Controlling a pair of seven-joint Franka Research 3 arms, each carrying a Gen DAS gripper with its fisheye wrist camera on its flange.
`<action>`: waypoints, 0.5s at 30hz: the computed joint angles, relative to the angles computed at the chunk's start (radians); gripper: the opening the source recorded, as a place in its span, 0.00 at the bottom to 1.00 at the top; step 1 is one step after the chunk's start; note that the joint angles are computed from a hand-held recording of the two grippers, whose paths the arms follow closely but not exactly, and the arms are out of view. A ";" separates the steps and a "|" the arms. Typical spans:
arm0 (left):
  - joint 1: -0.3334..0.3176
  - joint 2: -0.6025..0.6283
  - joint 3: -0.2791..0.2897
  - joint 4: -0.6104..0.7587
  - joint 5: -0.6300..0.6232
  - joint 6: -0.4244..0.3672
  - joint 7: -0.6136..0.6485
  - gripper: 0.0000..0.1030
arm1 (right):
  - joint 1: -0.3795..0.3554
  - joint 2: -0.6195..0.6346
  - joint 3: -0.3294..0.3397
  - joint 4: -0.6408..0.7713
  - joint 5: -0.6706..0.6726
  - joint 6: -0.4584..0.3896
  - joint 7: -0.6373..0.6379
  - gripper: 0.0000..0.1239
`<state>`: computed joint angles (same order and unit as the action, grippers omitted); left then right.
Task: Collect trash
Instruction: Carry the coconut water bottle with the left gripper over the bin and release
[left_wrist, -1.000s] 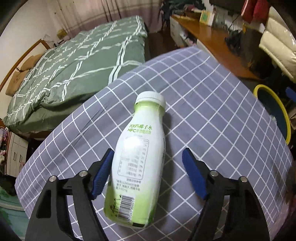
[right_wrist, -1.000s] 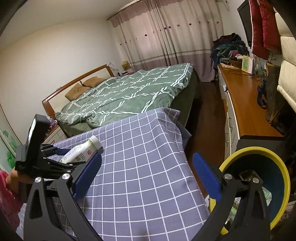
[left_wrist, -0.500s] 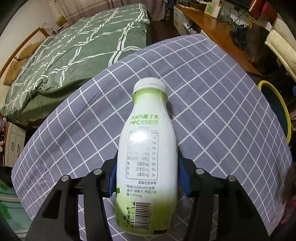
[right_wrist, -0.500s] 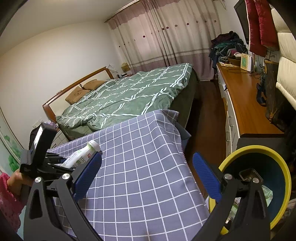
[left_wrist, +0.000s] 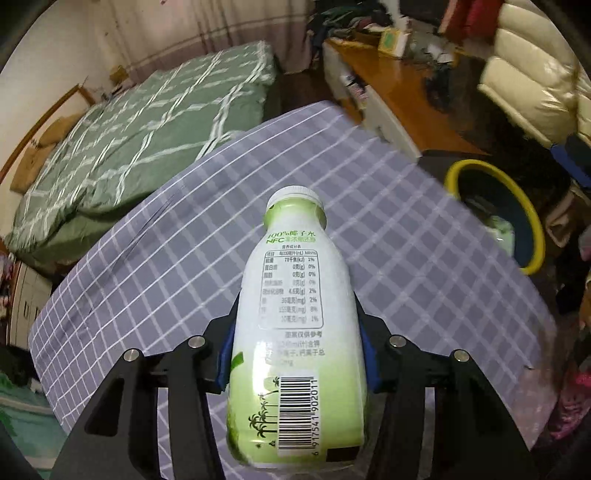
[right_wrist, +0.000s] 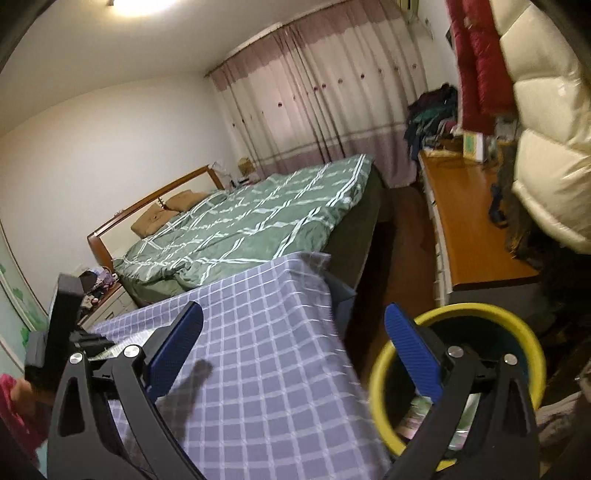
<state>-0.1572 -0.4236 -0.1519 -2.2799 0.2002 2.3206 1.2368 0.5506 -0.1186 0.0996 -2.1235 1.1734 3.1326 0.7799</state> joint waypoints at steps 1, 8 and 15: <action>-0.010 -0.003 -0.011 0.006 -0.004 0.004 -0.005 0.50 | 0.000 -0.029 -0.004 -0.031 0.008 0.008 -0.017 0.76; -0.088 0.095 -0.068 0.126 -0.035 0.038 -0.020 0.50 | -0.006 -0.256 -0.067 -0.292 -0.079 0.033 -0.004 0.76; -0.159 0.353 -0.134 0.367 -0.003 0.059 -0.022 0.50 | -0.160 -0.367 -0.022 -0.458 -0.267 0.023 0.169 0.76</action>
<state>-0.3159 -0.0707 -0.2855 -1.9130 0.1976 2.3793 1.2149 0.3907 -0.4854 0.0775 -2.5812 0.9062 3.1559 0.9491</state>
